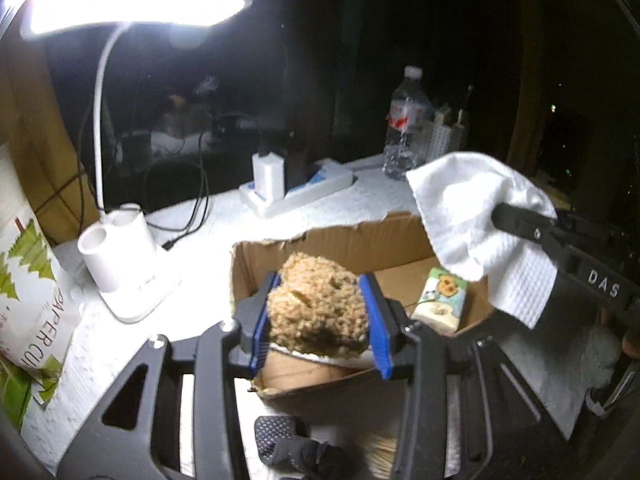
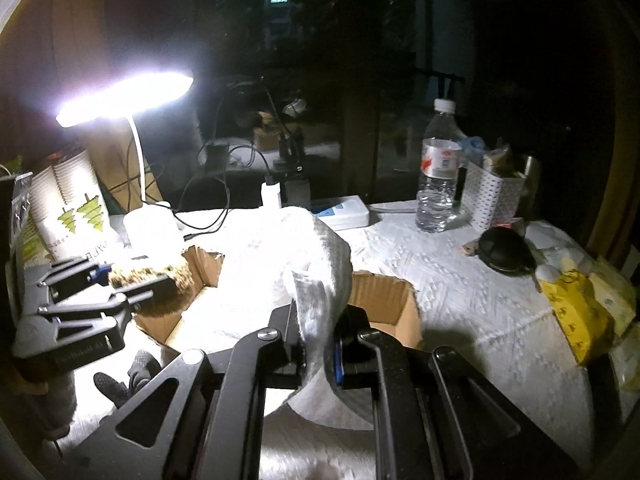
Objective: Organize soft objects
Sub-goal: 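Lower the sponge and towel into the box and open both tools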
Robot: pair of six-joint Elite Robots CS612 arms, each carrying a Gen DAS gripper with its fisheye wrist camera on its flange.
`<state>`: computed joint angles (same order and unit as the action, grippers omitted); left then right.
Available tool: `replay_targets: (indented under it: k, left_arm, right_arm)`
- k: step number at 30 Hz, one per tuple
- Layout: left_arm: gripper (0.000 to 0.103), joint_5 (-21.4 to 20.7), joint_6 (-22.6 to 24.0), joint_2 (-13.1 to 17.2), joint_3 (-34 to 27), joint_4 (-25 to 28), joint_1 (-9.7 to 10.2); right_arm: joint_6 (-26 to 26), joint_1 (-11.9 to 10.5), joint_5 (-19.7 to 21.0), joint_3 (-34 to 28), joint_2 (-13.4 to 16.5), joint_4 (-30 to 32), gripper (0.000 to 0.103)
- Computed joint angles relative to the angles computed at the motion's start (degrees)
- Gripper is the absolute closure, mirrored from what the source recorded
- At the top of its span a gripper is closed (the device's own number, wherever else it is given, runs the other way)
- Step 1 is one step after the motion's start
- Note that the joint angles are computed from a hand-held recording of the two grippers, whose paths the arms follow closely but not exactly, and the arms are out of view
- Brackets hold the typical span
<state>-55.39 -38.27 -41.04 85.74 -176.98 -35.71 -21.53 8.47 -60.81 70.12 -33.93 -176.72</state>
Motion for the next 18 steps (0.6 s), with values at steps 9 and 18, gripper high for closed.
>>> replay_targets:
  k: [9, 18]
  left_arm:
    - [0.056, -3.6, -3.6, 1.0, -1.0, 3.6, 1.42]
    - [0.051, -3.3, -5.2, 0.9, -0.9, 4.7, 1.45]
  right_arm:
    - [-1.2, 1.5, 0.5, -4.7, 3.2, 5.9, 0.092]
    - [-3.2, 2.7, 0.7, -8.0, 5.2, 13.2, 0.088]
